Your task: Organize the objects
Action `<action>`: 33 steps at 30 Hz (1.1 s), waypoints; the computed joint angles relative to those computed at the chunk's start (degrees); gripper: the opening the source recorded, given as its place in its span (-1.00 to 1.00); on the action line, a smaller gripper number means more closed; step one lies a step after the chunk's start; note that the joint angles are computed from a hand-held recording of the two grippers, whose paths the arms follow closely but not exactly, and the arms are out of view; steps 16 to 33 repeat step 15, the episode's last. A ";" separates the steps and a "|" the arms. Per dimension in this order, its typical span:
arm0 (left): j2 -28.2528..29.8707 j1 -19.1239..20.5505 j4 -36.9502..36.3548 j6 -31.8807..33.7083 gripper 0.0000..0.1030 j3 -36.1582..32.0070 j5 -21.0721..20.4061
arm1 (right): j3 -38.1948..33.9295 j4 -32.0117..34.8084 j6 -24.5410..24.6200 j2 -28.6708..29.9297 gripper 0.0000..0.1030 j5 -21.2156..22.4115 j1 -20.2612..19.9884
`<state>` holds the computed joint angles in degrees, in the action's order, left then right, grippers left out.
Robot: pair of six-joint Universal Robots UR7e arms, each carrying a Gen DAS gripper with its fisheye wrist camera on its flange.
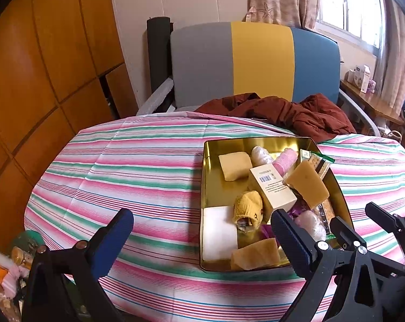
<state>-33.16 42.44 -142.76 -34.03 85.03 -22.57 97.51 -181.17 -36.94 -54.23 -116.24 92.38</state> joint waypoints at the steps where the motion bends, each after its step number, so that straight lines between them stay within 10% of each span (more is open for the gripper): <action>1: 0.00 -0.04 -0.44 0.27 0.99 0.11 -0.07 | 0.04 -0.09 -0.04 0.03 0.27 -0.02 0.01; 33: 0.88 -0.76 -5.96 4.94 0.99 0.82 2.44 | 0.11 -0.39 -0.17 -0.08 0.27 -0.07 -0.03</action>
